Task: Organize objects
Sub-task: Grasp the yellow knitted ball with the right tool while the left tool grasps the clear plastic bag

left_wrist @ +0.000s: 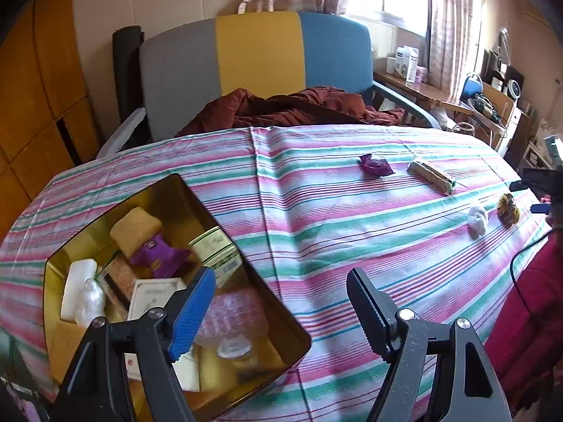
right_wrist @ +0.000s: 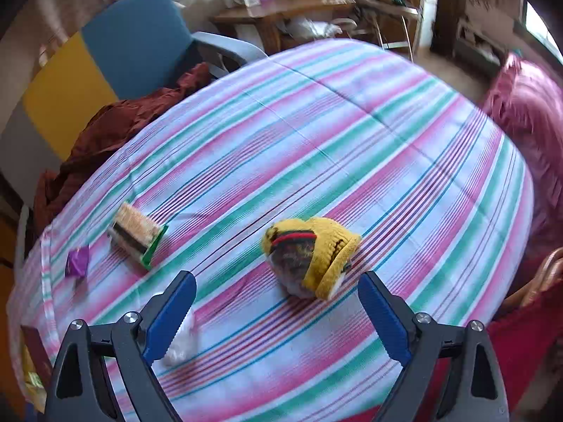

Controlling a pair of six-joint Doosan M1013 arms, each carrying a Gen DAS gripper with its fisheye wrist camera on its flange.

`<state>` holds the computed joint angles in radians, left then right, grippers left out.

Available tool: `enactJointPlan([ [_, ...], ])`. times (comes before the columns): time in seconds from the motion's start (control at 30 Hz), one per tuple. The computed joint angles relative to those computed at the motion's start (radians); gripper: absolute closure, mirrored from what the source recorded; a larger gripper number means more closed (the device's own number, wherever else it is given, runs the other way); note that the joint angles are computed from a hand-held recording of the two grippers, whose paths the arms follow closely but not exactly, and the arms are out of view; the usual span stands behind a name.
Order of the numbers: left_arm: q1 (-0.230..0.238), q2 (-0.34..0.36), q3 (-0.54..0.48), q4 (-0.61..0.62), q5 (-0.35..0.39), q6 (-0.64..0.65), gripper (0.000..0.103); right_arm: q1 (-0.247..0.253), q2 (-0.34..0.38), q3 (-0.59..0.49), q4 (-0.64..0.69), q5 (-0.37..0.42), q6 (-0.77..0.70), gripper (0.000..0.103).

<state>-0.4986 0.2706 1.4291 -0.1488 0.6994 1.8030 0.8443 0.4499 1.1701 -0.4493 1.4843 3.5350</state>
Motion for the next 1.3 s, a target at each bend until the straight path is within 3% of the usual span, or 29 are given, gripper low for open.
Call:
enactJointPlan([
  [0.1,-0.004,0.014,-0.022,-0.012,0.019,0.012,0.025,-0.025,-0.036,0.074,0.045,-0.095,0.09,0.008],
  [0.33,-0.024,0.053,-0.075,-0.035,0.065,0.029,0.025,-0.061,-0.04,0.117,0.117,-0.13,0.12,0.009],
  [0.43,-0.036,0.069,-0.092,-0.05,0.088,0.043,0.025,-0.064,-0.016,0.083,0.124,-0.095,0.049,0.027],
  [0.47,-0.039,0.074,-0.097,-0.059,0.095,0.051,0.025,-0.062,-0.007,0.068,0.116,-0.079,0.03,0.039],
  [0.57,-0.052,0.09,-0.116,-0.079,0.104,0.081,0.025,-0.049,-0.004,0.058,0.065,-0.097,0.014,0.045],
  [0.7,-0.071,0.118,-0.156,-0.097,0.122,0.106,0.025,-0.035,-0.003,0.051,0.007,-0.127,0.004,0.045],
  [0.93,-0.114,0.197,-0.26,-0.142,0.222,0.14,0.03,-0.02,-0.02,0.075,-0.05,-0.176,0.04,0.045],
  [1.3,-0.204,0.274,-0.359,-0.208,0.314,0.247,0.03,-0.047,-0.026,0.091,-0.014,-0.207,-0.024,0.045],
])
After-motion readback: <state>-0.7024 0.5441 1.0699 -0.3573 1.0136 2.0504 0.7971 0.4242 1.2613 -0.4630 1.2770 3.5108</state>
